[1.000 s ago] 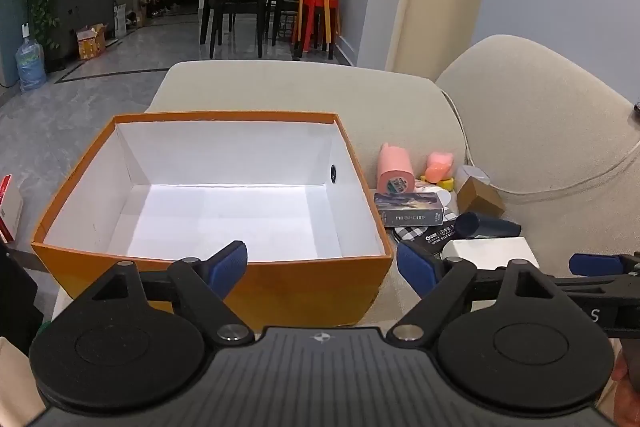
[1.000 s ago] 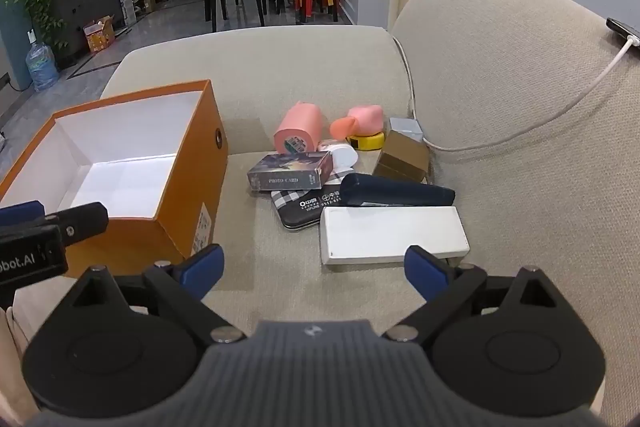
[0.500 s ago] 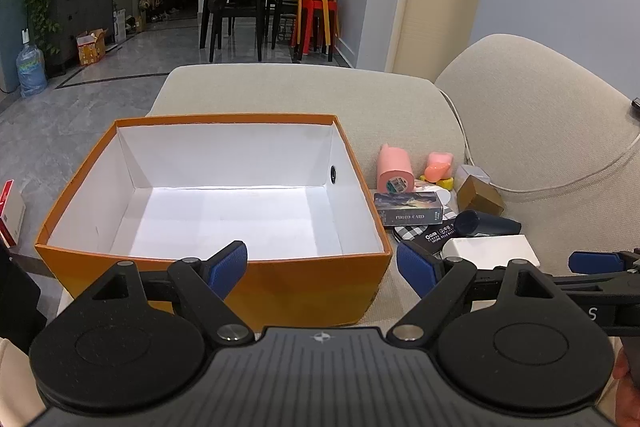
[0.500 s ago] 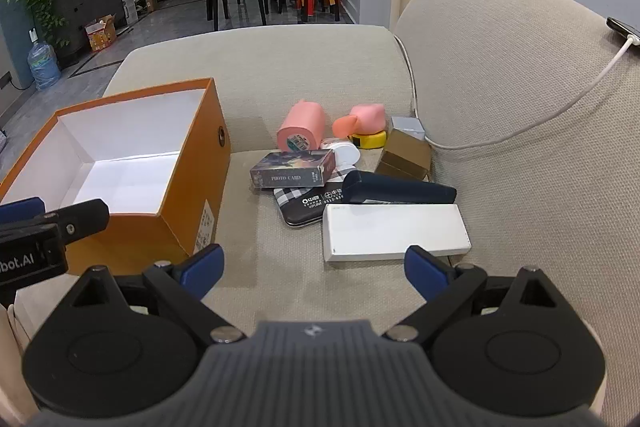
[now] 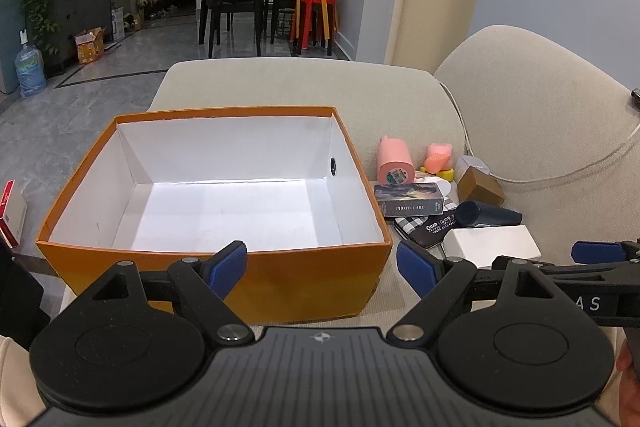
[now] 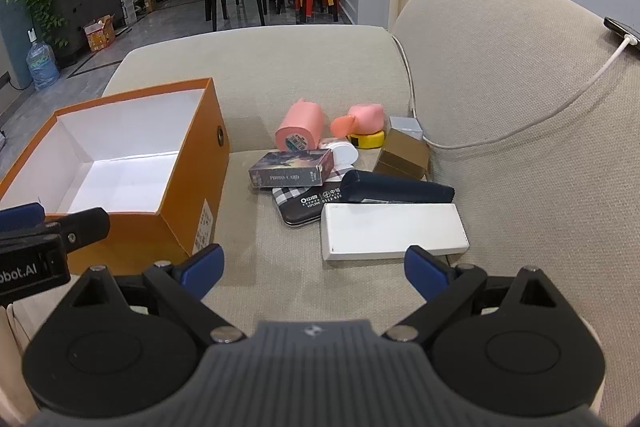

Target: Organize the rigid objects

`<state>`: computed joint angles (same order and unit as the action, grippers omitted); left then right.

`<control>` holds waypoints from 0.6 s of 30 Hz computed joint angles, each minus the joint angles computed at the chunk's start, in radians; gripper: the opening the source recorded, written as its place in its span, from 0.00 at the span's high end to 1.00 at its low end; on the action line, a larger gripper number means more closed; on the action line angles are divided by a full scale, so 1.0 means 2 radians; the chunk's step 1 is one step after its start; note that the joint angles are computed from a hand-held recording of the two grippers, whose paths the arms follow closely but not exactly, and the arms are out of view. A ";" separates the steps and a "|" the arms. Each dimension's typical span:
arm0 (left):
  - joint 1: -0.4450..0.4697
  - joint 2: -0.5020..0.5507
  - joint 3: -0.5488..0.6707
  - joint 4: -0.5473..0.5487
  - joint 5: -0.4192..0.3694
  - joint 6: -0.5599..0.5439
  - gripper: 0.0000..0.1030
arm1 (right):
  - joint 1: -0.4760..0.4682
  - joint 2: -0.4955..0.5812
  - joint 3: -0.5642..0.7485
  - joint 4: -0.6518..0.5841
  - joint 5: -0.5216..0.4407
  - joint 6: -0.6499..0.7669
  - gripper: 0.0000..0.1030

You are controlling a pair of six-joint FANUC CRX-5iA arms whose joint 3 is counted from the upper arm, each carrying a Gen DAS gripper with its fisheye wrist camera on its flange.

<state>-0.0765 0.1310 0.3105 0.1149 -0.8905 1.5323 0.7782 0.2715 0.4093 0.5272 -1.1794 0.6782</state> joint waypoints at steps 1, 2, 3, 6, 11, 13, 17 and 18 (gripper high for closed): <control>0.000 0.000 -0.001 0.001 0.000 -0.001 0.04 | -0.001 0.001 0.002 -0.001 -0.001 0.002 0.08; 0.001 -0.001 -0.001 0.001 -0.001 -0.002 0.04 | -0.001 0.001 0.002 -0.001 -0.001 0.002 0.08; 0.001 -0.001 -0.001 0.001 -0.001 -0.001 0.04 | 0.000 0.001 0.002 -0.001 -0.001 0.002 0.08; 0.001 -0.001 -0.001 0.002 -0.003 -0.002 0.04 | -0.001 0.001 0.004 -0.004 -0.002 0.005 0.08; 0.001 0.000 0.001 0.004 -0.006 -0.005 0.04 | -0.003 0.003 0.006 -0.005 -0.001 0.009 0.08; 0.001 0.001 0.003 0.002 -0.007 -0.004 0.04 | -0.004 0.003 0.006 -0.006 0.000 0.010 0.08; 0.001 0.002 0.003 0.004 -0.008 -0.006 0.04 | -0.003 0.004 0.007 -0.006 -0.001 0.009 0.08; 0.001 0.003 0.004 0.005 -0.008 -0.007 0.04 | -0.003 0.004 0.007 -0.007 -0.001 0.010 0.08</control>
<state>-0.0749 0.1367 0.3180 0.1244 -0.9066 1.5188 0.7717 0.2799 0.4242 0.5134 -1.1822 0.6980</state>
